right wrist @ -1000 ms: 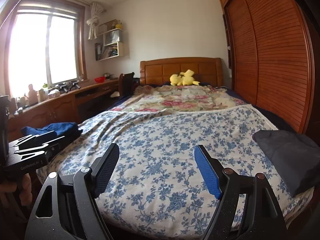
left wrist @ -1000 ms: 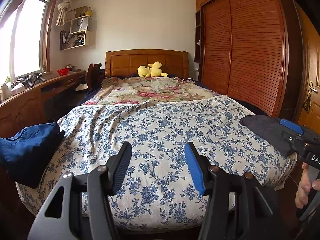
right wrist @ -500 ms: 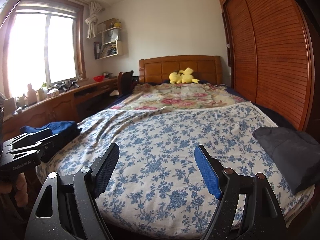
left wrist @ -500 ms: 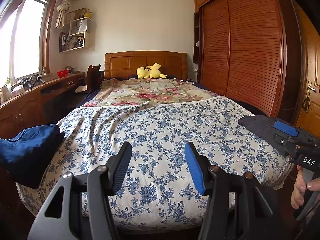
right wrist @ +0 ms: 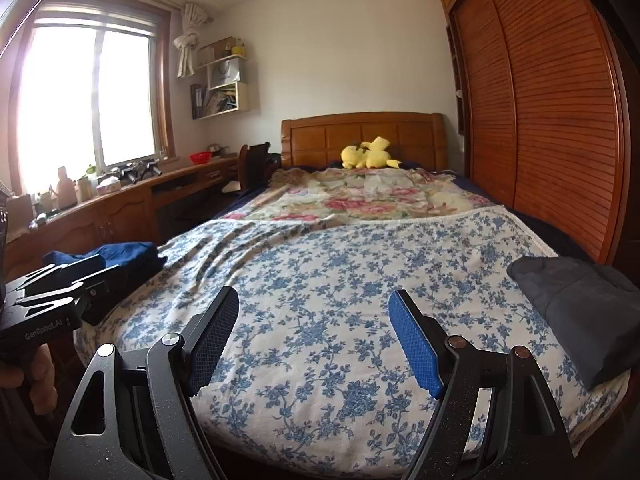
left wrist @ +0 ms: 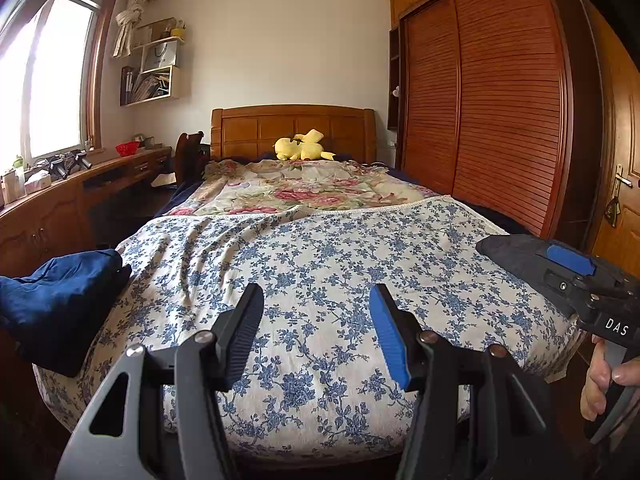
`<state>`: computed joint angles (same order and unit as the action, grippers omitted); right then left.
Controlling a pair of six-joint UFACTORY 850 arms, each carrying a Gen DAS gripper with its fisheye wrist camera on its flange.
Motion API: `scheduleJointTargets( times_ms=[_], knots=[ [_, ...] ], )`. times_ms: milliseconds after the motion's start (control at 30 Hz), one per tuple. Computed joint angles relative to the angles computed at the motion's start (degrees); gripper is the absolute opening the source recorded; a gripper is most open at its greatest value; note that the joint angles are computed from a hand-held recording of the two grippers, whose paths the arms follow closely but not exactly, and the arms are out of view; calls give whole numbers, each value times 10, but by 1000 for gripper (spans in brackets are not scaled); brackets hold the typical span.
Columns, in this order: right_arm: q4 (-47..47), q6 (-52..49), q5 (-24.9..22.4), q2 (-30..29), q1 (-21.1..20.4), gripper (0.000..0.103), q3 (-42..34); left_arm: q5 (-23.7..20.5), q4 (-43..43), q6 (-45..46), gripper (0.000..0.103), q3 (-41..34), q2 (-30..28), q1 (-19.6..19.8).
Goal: Fold large clothes
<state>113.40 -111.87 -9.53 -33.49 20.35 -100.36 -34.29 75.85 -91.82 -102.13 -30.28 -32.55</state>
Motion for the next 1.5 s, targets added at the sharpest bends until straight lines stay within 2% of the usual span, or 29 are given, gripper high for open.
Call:
scheduleJointTargets(
  times_ms=[267,500,1500],
  knots=[
    [7,-9,1,1,0,79,1,-2,-3,1,54,3,2,0],
    [-30,30,2,-2,-1,79,-1,-3,-11,2,54,3,1,1],
    [-23,22,-4,1,-2,79,-1,-5,6,-8,54,10,7,-1]
  ],
)
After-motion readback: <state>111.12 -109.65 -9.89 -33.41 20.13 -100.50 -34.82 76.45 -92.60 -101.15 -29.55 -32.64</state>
